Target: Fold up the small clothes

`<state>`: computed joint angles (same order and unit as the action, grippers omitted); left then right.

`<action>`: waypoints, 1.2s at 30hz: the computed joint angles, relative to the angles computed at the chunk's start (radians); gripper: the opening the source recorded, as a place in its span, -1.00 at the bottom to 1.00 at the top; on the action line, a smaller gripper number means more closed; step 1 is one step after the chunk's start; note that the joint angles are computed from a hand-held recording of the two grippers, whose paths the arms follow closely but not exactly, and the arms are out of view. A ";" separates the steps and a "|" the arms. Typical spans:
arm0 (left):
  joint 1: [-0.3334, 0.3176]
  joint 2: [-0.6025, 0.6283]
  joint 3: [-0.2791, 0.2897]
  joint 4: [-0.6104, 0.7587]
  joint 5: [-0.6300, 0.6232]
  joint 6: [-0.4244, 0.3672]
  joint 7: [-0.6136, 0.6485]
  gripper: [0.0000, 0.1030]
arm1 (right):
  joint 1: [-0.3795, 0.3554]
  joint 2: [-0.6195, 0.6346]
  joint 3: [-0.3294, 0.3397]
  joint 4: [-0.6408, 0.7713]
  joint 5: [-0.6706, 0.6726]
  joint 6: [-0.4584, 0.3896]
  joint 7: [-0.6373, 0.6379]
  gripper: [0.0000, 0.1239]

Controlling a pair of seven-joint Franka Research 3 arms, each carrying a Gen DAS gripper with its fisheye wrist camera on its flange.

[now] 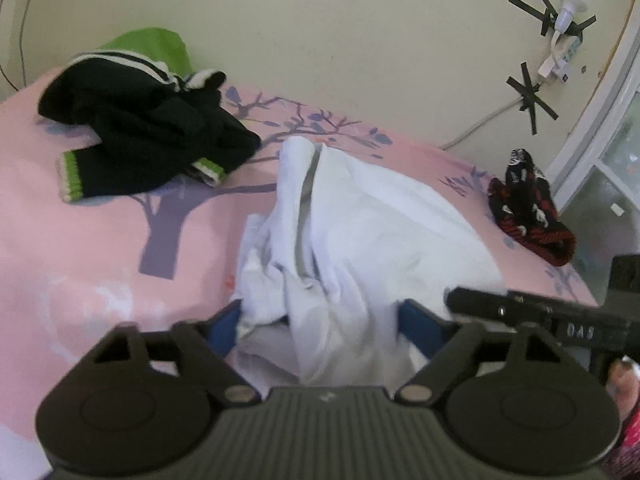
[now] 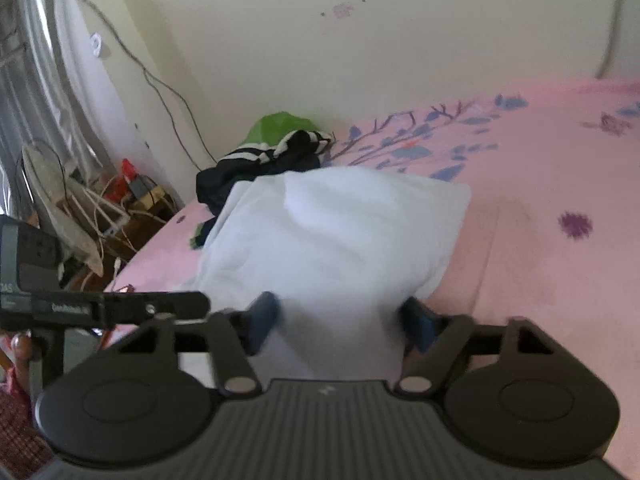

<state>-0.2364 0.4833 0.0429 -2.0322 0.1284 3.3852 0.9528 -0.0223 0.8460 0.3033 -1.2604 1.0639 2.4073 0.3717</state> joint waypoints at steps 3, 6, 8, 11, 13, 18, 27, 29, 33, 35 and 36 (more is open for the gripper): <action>-0.024 -0.005 0.013 0.001 -0.018 -0.011 -0.004 0.08 | -0.017 -0.014 0.017 -0.010 0.035 0.030 -0.055 -0.63; -0.053 0.020 0.019 0.048 -0.015 -0.021 -0.001 0.01 | -0.038 -0.037 0.028 -0.033 0.084 0.065 -0.123 -0.71; -0.023 0.052 -0.035 0.107 0.019 -0.027 0.007 0.01 | -0.050 -0.063 0.028 -0.062 0.120 0.106 -0.180 -0.72; 0.096 0.127 -0.201 0.228 0.117 -0.048 0.035 0.01 | -0.076 -0.095 0.019 -0.093 0.174 0.143 -0.241 -0.72; 0.163 0.195 -0.314 0.329 0.180 -0.095 0.072 0.01 | -0.092 -0.111 0.003 -0.111 0.205 0.175 -0.272 -0.71; 0.145 0.306 -0.382 0.514 0.218 -0.205 0.183 0.03 | -0.117 -0.113 -0.041 -0.119 0.219 0.211 -0.242 -0.71; 0.035 0.269 -0.249 0.549 0.147 -0.307 0.189 0.86 | -0.173 -0.054 -0.024 -0.077 0.194 0.146 -0.125 0.13; 0.054 0.256 -0.259 0.542 0.129 -0.309 0.182 0.96 | -0.179 -0.042 -0.028 -0.060 0.194 0.123 -0.100 0.22; 0.099 0.303 -0.327 0.623 0.094 -0.381 0.242 0.99 | -0.179 -0.005 -0.047 -0.013 0.159 0.086 0.013 0.44; 0.093 0.341 -0.331 0.680 0.075 -0.423 0.262 0.99 | -0.182 0.007 -0.048 -0.004 0.143 0.078 0.047 0.44; 0.094 0.360 -0.338 0.704 0.061 -0.441 0.273 0.99 | -0.184 0.008 -0.047 -0.004 0.137 0.078 0.058 0.44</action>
